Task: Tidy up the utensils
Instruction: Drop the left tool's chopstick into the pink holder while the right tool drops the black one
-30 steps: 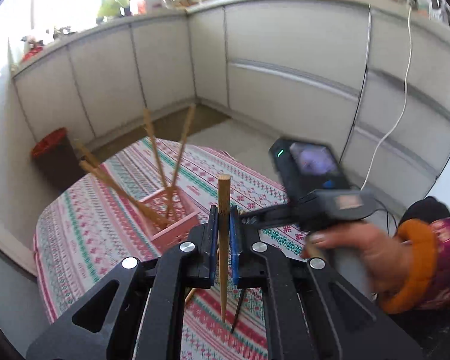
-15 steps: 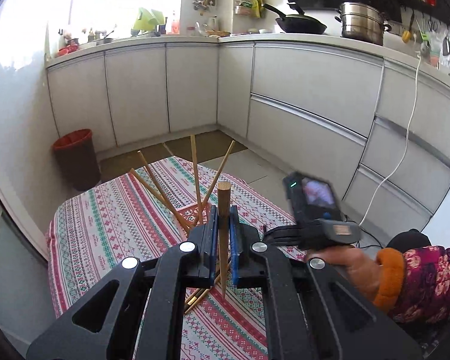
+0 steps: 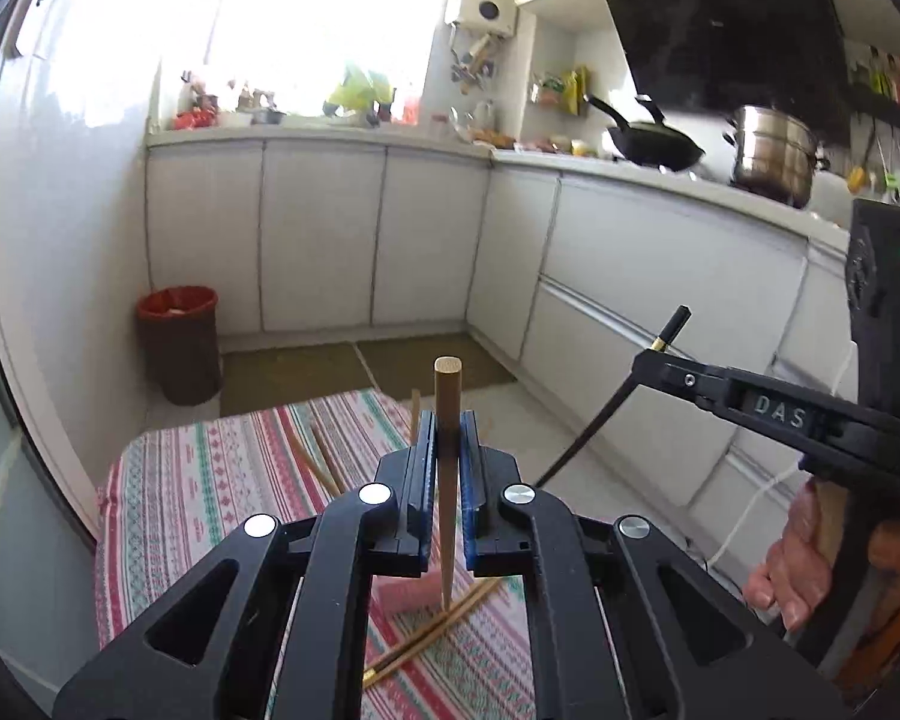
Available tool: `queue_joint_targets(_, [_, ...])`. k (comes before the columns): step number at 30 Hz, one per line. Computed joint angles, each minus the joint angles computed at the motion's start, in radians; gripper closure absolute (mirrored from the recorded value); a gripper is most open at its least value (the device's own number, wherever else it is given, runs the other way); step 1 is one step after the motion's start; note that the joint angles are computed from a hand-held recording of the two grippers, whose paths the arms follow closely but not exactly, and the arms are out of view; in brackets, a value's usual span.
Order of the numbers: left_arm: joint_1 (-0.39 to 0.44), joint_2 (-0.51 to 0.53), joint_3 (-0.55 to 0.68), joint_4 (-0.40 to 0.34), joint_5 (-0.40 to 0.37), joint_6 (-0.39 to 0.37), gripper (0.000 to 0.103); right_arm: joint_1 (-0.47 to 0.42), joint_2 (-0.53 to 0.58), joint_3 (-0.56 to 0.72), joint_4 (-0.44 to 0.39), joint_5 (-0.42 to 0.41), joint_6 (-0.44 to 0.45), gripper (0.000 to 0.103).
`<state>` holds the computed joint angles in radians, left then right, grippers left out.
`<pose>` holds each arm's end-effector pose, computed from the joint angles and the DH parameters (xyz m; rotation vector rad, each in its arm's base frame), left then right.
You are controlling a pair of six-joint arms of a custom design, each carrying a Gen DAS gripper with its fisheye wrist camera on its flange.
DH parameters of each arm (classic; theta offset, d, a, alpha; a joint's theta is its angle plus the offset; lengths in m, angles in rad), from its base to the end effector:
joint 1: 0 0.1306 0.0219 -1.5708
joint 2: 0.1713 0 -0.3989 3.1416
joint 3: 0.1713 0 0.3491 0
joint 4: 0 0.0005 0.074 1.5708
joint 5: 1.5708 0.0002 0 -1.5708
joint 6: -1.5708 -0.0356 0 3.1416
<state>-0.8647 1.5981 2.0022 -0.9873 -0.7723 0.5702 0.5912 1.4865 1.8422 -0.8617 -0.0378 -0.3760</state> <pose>0.3459 -0.3681 0.6040 -0.1347 1.9728 -0.0919 0.3977 0.2680 0.5963 -0.2532 2.1230 0.6214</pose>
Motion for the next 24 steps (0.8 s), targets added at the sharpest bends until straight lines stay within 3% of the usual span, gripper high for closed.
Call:
queue_joint_targets(8, [0.069, 0.057, 0.079, -0.013, -0.032, 0.018, 0.097, -0.004, 0.149, 0.186, -0.052, -0.042, 0.006, 0.096])
queue_joint_targets(14, [0.128, 0.050, -0.042, 0.031, 0.034, 0.087, 0.095, 0.008, 0.231, 0.232, -0.105, -0.044, 0.019, 0.096])
queue_joint_targets(20, [0.141, 0.008, -0.109, 0.083, 0.036, 0.118, 0.087, 0.018, 0.254, 0.235, -0.102, -0.032, 0.013, 0.096])
queue_joint_targets(24, [0.140, 0.001, -0.111, 0.069, 0.010, 0.136, 0.076, 0.026, 0.263, 0.243, -0.108, -0.028, 0.011, 0.096])
